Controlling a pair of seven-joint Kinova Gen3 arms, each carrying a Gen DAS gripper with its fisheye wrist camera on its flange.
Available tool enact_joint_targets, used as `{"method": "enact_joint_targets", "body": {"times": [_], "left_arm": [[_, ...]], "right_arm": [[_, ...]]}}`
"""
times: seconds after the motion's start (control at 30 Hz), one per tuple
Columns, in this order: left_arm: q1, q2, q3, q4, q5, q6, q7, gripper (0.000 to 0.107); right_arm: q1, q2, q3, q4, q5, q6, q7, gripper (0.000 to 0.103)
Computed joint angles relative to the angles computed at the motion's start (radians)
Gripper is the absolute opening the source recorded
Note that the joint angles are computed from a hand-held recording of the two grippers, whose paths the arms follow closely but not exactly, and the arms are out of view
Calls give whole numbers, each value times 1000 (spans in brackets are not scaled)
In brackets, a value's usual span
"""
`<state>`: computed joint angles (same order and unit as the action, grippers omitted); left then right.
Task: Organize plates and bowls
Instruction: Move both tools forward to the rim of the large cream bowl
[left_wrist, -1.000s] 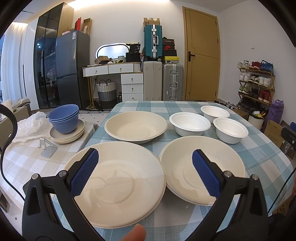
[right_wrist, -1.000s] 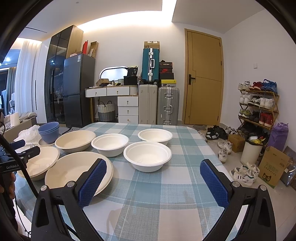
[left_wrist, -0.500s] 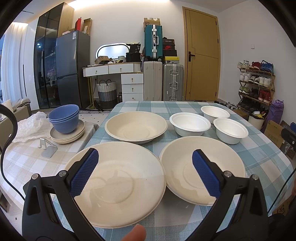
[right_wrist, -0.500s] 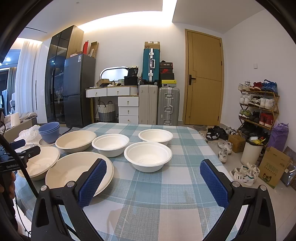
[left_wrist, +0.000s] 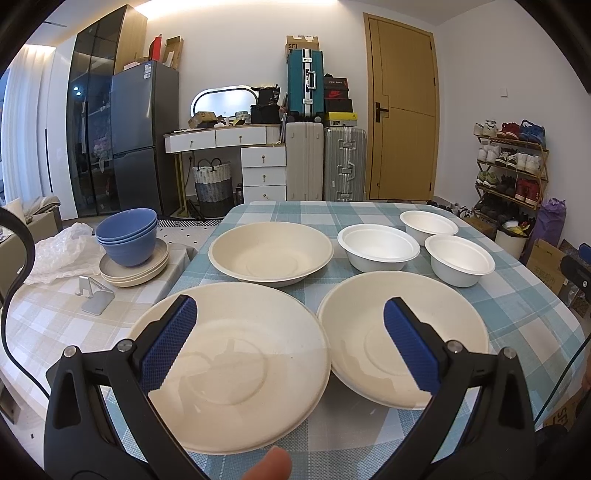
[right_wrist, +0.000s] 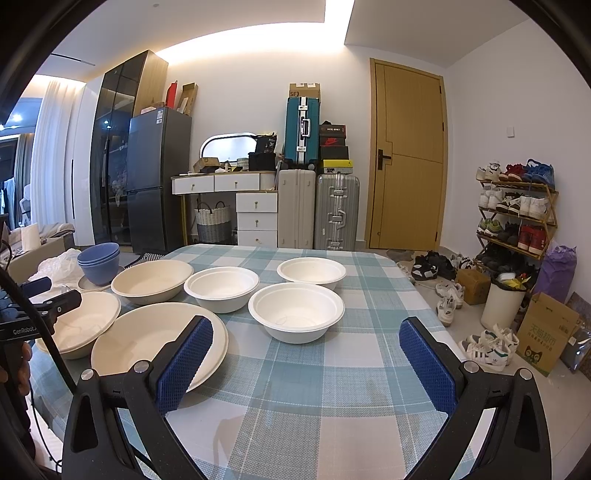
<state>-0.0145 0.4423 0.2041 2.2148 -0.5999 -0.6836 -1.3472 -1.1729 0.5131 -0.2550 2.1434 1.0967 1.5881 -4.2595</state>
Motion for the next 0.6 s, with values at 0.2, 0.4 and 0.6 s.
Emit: {"method": "enact_joint_targets", "body": {"times": [0.2,0.4,0.6], "left_arm": [[-3,-3,-1,-1,-6,3,-2,101],[-75,-24,22,-24,-112,19,94,101],[-80,-57,-21,-47,-111,27,97,101]], "right_arm": [[4,-1,-1,-2,-1,-2,12,103],[40,-44,-2,-1,64,-44,95,103],[97,-85,3,-29,149,-85,232,103]]}}
